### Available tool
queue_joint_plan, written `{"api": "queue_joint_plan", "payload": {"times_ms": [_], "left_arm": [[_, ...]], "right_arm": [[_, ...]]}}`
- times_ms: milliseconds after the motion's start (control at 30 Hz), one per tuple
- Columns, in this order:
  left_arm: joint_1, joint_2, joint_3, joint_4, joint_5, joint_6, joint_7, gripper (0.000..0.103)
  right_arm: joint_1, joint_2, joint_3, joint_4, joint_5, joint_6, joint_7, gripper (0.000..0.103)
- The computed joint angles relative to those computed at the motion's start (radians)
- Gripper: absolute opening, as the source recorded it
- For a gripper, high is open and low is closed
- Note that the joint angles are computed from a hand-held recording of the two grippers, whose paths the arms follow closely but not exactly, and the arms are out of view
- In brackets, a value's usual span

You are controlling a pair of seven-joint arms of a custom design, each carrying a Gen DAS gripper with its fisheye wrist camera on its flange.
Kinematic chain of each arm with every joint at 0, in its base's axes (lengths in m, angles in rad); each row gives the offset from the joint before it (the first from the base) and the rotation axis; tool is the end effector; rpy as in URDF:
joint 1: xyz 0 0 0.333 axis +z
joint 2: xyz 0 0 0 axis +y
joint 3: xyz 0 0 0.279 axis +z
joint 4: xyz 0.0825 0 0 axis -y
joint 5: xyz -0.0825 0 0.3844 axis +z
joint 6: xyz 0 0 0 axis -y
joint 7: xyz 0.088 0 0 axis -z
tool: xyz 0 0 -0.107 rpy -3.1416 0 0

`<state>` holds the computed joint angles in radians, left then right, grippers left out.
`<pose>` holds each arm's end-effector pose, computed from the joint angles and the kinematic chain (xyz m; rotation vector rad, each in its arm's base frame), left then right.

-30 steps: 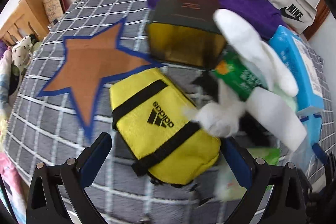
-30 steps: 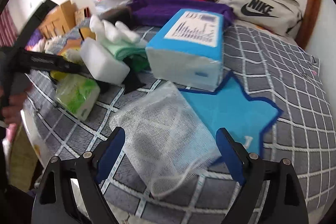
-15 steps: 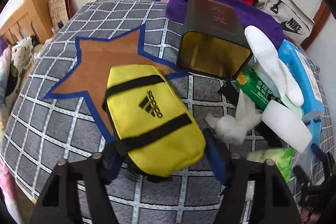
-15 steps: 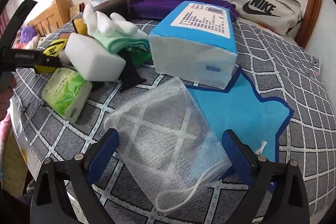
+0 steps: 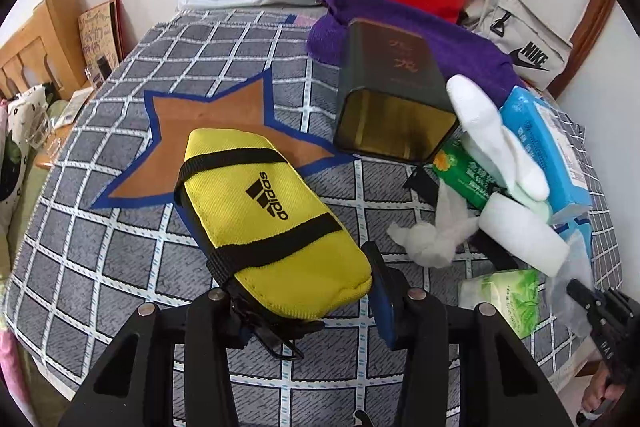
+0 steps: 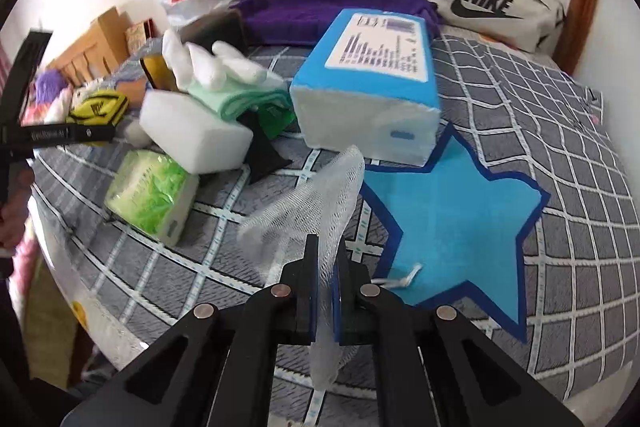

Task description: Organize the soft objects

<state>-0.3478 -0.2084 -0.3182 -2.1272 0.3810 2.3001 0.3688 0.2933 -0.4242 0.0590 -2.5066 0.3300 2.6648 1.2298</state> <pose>0.4220 -0.3309 0.4991 -2.2339 1.6013 -0.5811 0.4418 0.1531 0.4625 -2.1693 1.3662 -0.3433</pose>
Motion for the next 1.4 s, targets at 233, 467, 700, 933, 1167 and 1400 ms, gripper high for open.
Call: {"api": "queue_joint_plan", "payload": {"times_ms": [233,467,700,933,1167,1400], "left_arm": [[0.006,-0.031,-0.013,0.015,0.032,-0.024,-0.004,0.043],[0.016,-0.031,-0.017,0.076,0.079,-0.045,-0.002,0.043],[0.025,0.038,-0.011,0.199,0.118,-0.102,0.034,0.043],[0.024,0.136,0.007,0.346,0.168,-0.163,0.075,0.043],[0.018,0.238,0.038,0.480,0.176,-0.168,0.120,0.043],[0.005,0.372,0.074,0.644,0.167,-0.166,0.183,0.043]], "right_arm": [[0.017,-0.077,-0.048,0.003,0.087,-0.017,-0.025,0.005],[0.005,-0.066,-0.046,0.067,0.102,0.008,-0.032,0.005],[-0.049,0.040,-0.010,0.202,0.045,0.027,0.082,0.005],[-0.038,0.160,-0.023,0.356,0.056,0.035,0.093,0.005],[-0.037,0.298,-0.026,0.533,0.089,0.021,0.082,0.005],[-0.047,0.455,-0.013,0.733,0.091,-0.018,0.079,0.005]]}}
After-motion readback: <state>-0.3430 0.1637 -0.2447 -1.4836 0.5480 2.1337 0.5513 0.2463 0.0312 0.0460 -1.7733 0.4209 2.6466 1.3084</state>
